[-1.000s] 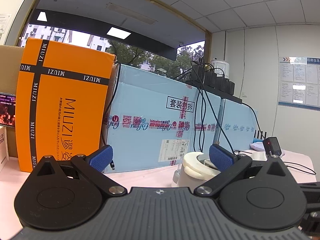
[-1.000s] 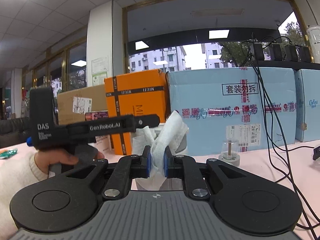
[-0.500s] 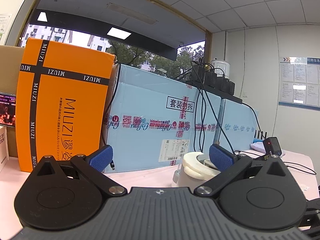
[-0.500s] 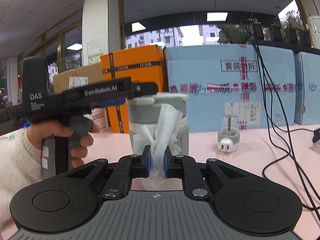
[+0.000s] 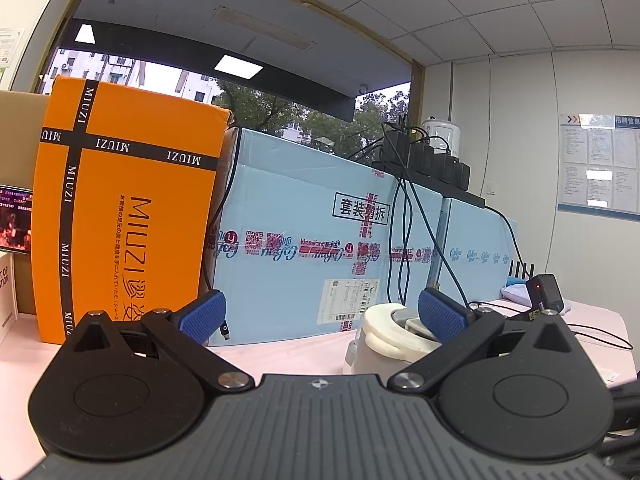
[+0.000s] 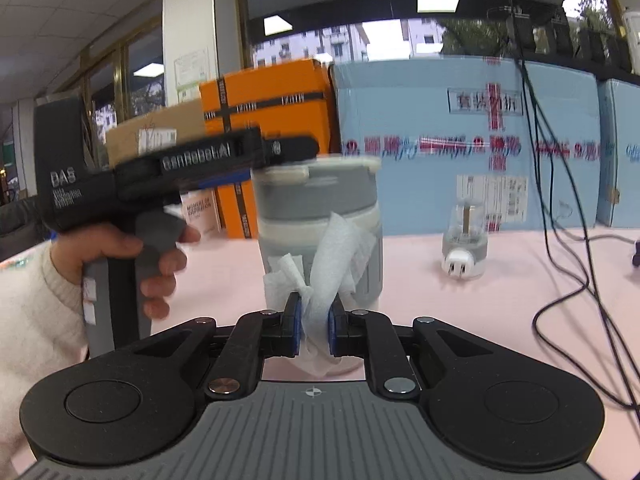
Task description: Clean container
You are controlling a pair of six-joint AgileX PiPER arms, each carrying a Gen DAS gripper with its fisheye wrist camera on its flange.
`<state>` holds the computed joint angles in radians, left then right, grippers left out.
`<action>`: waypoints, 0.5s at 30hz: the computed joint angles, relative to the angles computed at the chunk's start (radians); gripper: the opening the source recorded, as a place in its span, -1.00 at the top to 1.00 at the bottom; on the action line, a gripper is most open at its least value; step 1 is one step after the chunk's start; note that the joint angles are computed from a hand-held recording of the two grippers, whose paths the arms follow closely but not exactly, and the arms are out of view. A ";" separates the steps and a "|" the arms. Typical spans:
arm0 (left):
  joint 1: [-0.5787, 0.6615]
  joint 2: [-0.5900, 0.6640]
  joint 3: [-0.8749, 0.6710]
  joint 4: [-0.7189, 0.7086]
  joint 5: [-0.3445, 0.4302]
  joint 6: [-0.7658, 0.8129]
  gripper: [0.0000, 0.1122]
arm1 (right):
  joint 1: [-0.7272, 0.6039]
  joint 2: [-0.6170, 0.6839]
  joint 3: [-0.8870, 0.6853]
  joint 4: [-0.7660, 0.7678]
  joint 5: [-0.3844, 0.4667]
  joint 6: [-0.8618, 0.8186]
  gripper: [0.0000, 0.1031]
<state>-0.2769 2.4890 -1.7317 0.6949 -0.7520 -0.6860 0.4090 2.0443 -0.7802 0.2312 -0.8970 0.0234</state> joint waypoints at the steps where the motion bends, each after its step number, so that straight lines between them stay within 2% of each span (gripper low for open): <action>1: 0.000 0.000 0.001 0.000 -0.002 0.003 -0.84 | 0.004 -0.009 0.008 0.008 -0.021 -0.004 0.77; 5: -0.002 -0.002 0.007 -0.009 -0.003 0.013 -0.84 | 0.029 -0.050 0.024 0.063 -0.092 -0.072 0.77; 10: 0.001 0.000 0.003 -0.008 0.004 -0.007 -0.84 | 0.023 -0.059 -0.009 0.063 -0.018 -0.106 0.77; 15: 0.001 0.000 0.004 -0.003 0.000 -0.015 -0.84 | 0.007 -0.047 -0.012 0.037 0.014 -0.070 0.77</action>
